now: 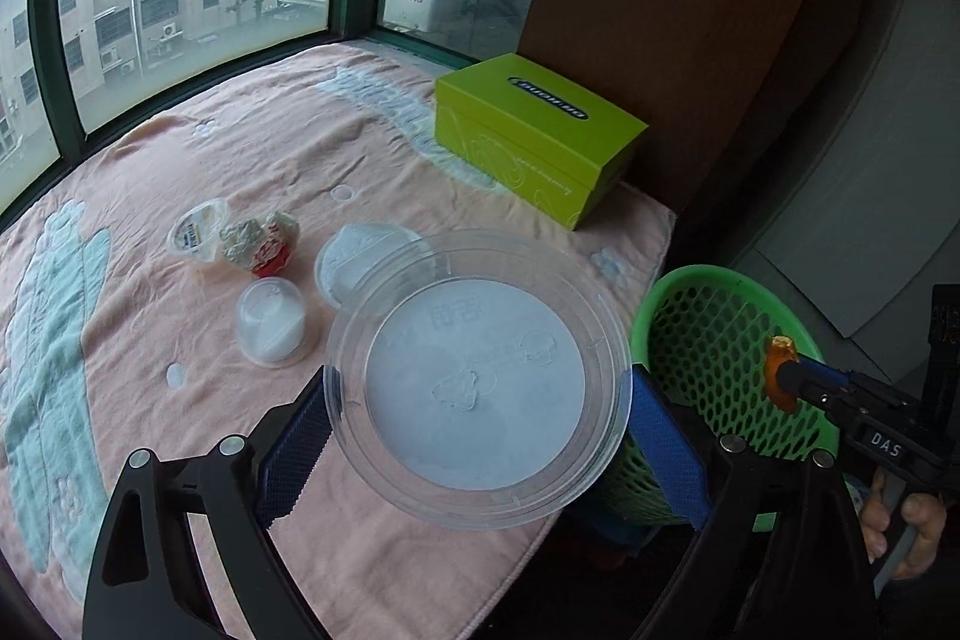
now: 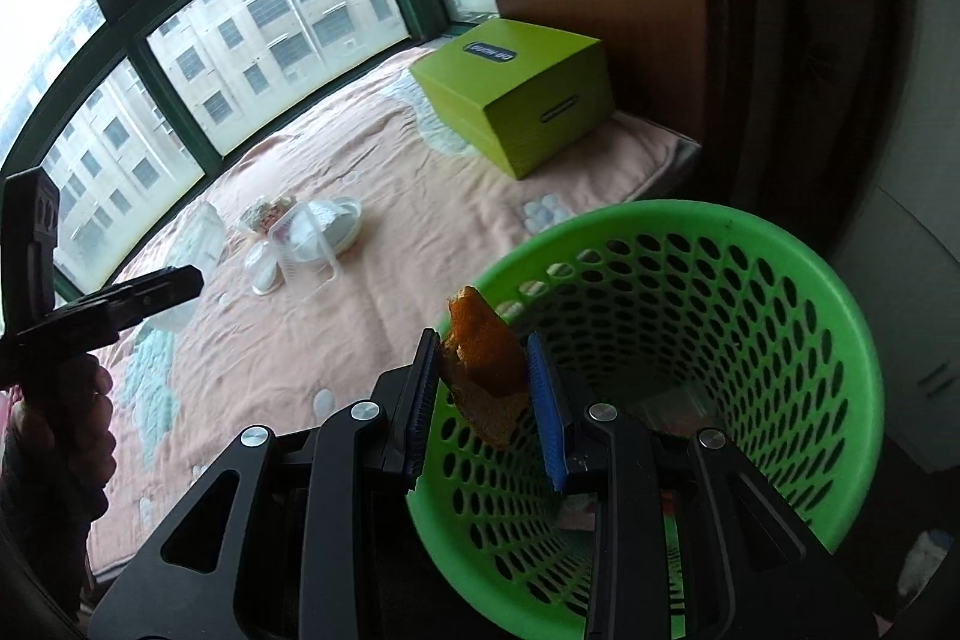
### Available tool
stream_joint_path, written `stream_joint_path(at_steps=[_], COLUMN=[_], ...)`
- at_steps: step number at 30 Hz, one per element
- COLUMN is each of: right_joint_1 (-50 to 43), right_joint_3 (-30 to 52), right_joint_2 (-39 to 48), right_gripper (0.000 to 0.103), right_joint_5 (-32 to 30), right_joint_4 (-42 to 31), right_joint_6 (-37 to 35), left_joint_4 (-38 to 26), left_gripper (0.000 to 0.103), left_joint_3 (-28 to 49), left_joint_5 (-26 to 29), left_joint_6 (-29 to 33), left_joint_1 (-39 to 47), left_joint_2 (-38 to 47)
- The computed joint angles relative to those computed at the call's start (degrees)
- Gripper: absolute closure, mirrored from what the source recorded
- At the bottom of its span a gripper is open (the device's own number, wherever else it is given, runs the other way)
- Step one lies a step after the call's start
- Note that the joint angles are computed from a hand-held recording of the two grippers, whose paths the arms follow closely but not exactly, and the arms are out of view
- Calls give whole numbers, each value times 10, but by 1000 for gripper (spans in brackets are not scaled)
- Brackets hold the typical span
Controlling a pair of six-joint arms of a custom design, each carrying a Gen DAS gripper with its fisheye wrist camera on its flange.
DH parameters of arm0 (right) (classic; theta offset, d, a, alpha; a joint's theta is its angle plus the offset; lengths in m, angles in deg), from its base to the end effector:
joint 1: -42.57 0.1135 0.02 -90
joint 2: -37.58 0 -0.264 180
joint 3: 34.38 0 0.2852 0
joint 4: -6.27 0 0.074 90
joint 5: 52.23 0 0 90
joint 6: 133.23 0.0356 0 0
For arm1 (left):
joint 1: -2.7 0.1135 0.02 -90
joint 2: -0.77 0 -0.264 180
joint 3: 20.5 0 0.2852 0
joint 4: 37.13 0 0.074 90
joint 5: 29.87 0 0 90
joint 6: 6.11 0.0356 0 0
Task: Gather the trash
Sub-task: 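Carry the peel and clear bowl over the green wastebasket and release both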
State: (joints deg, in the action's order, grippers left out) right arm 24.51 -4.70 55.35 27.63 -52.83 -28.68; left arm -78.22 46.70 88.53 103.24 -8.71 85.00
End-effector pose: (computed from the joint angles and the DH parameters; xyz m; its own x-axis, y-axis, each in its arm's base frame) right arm 0.1177 -0.0318 0.1729 -0.6270 0.4646 -0.6253 0.3605 0.8846 0.2957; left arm 0.3121 -0.0803 0.2032 -0.6461 0.4277 -0.6321 0.6723 0.7110 -0.2061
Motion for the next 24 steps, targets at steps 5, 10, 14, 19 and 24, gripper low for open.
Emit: stream_joint_path(at_steps=[5,10,14,19,24], right_joint_1=[-115,-235,-308,-392,-476], right_joint_3=[-16,-20,-14,0,17], right_joint_2=[-34,-30,-10,11,23], right_gripper=[70,64,60,52,44], right_joint_5=[-60,-136,-180,-230,-276], right_joint_4=[-40,-60,-67,-83,-116], right_joint_6=[-65,-130,-183,-247,-323], left_joint_4=[-2,-4,-1,8,15], left_gripper=[13,13,13,13,13], left_joint_3=[-2,2,4,2,0], left_joint_5=[-12,-22,-35,-51,-67], left_joint_6=[-22,-41,-52,-72,-93], left_joint_1=[-58,-103,-135,-172,-205], left_joint_2=[-26,-36,-40,-38,-32])
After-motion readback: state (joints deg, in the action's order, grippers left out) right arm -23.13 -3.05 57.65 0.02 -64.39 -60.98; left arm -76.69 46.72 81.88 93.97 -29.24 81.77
